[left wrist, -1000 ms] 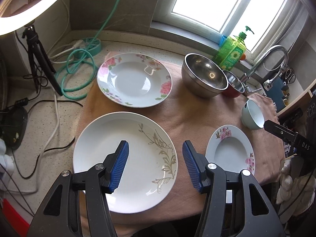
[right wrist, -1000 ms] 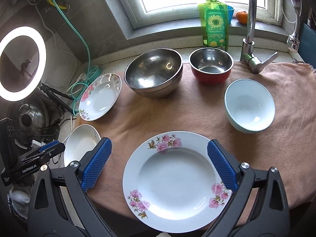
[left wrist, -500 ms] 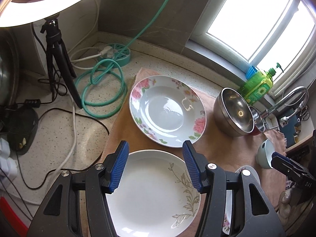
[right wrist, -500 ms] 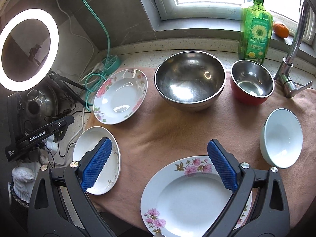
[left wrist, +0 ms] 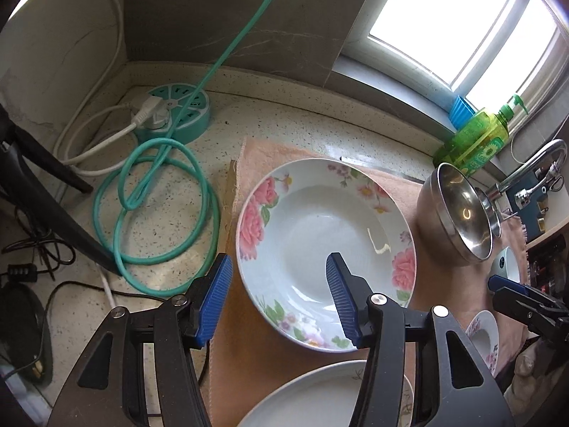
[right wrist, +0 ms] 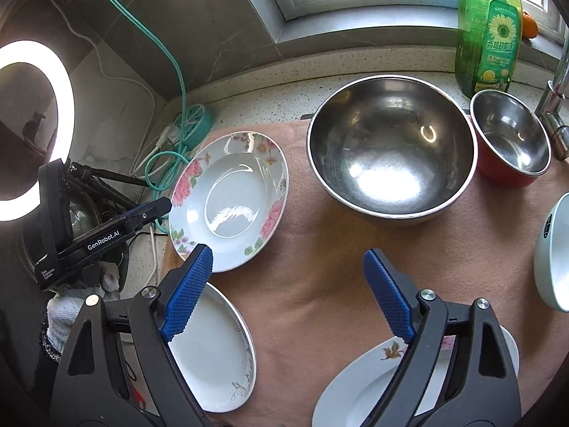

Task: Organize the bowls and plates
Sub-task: 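Reach both grippers to the rose-pattern deep plate and close on its rim, then lift the rose-pattern plate with both grippers toward the pink-blossom plate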

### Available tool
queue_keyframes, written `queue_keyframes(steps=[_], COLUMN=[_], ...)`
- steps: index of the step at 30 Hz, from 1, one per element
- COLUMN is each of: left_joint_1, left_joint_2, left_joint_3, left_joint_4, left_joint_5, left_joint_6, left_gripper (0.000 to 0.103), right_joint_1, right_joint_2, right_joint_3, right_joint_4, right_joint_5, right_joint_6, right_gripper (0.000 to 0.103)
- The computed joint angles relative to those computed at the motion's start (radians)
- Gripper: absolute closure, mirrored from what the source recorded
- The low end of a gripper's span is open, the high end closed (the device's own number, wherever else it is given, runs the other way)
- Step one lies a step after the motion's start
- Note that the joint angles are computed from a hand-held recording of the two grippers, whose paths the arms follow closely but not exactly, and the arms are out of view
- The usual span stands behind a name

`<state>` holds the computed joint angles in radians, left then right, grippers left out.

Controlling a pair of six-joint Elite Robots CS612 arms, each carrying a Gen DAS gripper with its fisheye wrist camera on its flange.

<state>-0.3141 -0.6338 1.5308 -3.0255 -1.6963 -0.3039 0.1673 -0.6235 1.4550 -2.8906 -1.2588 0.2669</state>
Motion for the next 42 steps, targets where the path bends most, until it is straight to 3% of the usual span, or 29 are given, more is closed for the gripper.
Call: queue_keyframes(steps=[5, 9, 14, 19, 22, 26, 29, 42], left_joint_1=[0.011, 0.017, 0.022, 0.030, 0.031, 0.036, 0.041, 0.047], left_joint_2=[0.025, 0.044, 0.053, 0.059, 0.063, 0.072, 0.077, 0.095], left_joint_3=[-0.048, -0.085, -0.103, -0.121, -0.132, -0.147, -0.156, -0.181], left_joint_4=[0.034, 0.069, 0.081, 0.103, 0.122, 0.136, 0.153, 0.187], left_joint_5=[-0.022, -0.045, -0.064, -0.071, -0.070, -0.084, -0.093, -0.114], left_joint_6=[0.032, 0.052, 0.053, 0.046, 0.054, 0.052, 0.051, 0.057], left_gripper=[0.054, 0.071, 0.071, 0.071, 0.071, 0.079, 0.084, 0.091], right_joint_1=[0.006, 0.005, 0.003, 0.010, 0.010, 0.009, 0.010, 0.017], right_joint_2=[0.041, 0.063, 0.079, 0.088, 0.093, 0.100, 0.107, 0.121], right_joint_3=[-0.065, -0.098, -0.125, -0.148, -0.160, -0.172, -0.183, -0.214], right_joint_4=[0.066, 0.103, 0.139, 0.164, 0.179, 0.188, 0.204, 0.240], right_joint_5=[0.009, 0.024, 0.053, 0.047, 0.048, 0.052, 0.054, 0.025], right_joint_6=[0.027, 0.050, 0.054, 0.031, 0.027, 0.035, 0.030, 0.016], right_gripper=[0.036, 0.047, 0.056, 0.060, 0.069, 0.072, 0.082, 0.089])
